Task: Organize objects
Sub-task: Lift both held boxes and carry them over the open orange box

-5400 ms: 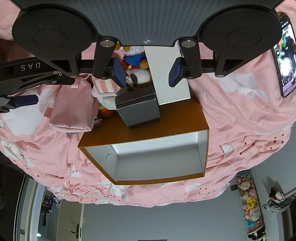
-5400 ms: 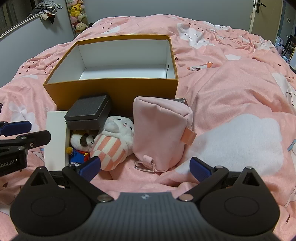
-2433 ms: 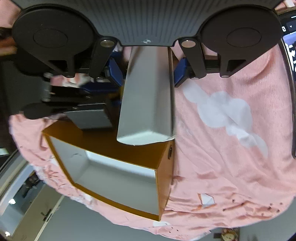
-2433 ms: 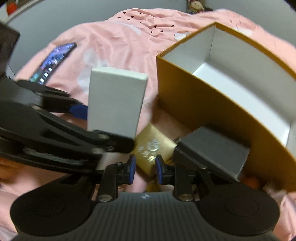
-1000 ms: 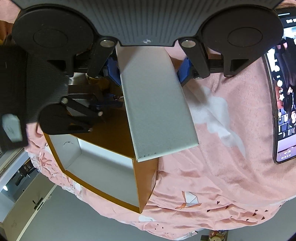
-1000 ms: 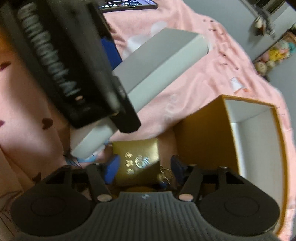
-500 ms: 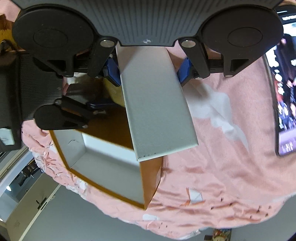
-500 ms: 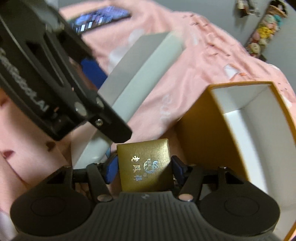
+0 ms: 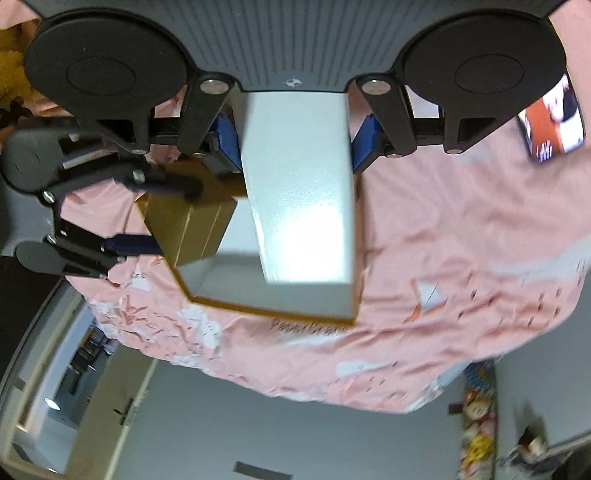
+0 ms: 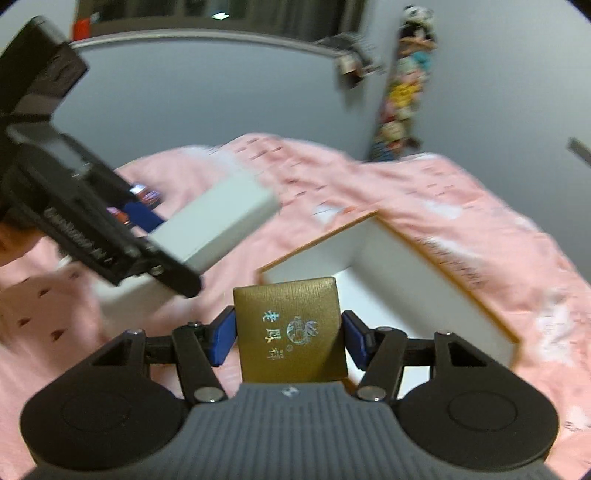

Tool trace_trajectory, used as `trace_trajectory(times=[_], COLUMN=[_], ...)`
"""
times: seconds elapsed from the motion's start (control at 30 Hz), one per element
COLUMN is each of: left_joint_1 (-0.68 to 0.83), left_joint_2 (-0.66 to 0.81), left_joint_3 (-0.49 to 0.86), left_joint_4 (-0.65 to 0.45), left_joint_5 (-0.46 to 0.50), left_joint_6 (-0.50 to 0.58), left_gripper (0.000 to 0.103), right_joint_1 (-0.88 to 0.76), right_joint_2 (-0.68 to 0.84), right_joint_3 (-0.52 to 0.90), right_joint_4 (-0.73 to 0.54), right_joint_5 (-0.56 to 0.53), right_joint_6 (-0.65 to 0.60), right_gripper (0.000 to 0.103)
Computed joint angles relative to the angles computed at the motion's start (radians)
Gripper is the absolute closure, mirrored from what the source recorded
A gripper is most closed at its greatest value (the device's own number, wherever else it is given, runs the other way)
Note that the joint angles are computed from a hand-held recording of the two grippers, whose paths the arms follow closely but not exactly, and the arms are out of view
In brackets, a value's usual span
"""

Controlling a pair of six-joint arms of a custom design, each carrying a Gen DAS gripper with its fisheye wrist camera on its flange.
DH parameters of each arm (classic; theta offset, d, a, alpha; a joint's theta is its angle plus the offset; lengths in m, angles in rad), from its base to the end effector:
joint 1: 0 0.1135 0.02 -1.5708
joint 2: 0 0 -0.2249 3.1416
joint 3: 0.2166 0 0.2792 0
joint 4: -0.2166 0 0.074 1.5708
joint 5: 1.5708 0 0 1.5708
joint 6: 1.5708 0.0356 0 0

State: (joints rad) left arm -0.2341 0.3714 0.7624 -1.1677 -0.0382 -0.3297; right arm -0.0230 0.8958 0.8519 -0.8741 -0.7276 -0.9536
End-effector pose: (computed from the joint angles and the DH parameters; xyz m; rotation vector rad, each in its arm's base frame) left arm 0.1149 -0.0260 0.2777 -0.1316 2.3550 -0.2318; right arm 0.2161 0.0187 0.2572 -1.2495 1.8523 0.3932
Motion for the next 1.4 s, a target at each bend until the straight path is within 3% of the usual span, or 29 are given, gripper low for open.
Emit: trace_trajectory(times=[0.27,0.4,0.53,0.73,0.97,1.13,1.4], left_joint_1=[-0.086,-0.079,-0.051,-0.028,-0.061,-0.094,-0.076], left_joint_2=[0.367,0.570,0.778,1.000,1.138,1.209,1.203], left_joint_3=[0.228,0.338,0.410,0.441,0.472,0.499,0.485], left_joint_4=[0.157,0.227,0.273,0.307,0.272,0.236,0.247], left_joint_5=[-0.078,-0.068,-0.050,-0.046,-0.118,-0.222,-0.224], left_joint_6=[0.095,0.142,0.153,0.136,0.141,0.161,0.188], left_gripper=[0.033,0.033,0.033,0.033,0.033,0.033,0.030], right_joint_1=[-0.027,-0.010,0.030,0.012,0.021,0.025,0.032], right_joint_2=[0.193,0.267,0.362,0.470,0.533,0.553,0.563], right_joint_3=[0.097,0.103,0.112,0.126,0.120,0.124,0.118], right_joint_4=[0.211,0.316,0.416,0.411,0.409,0.409,0.398], right_joint_5=[0.070,0.122,0.217,0.221,0.240,0.252,0.264], right_joint_6=[0.277,0.382,0.438,0.416,0.389,0.380,0.375], right_gripper=[0.041,0.041,0.041,0.041,0.041,0.041,0.041])
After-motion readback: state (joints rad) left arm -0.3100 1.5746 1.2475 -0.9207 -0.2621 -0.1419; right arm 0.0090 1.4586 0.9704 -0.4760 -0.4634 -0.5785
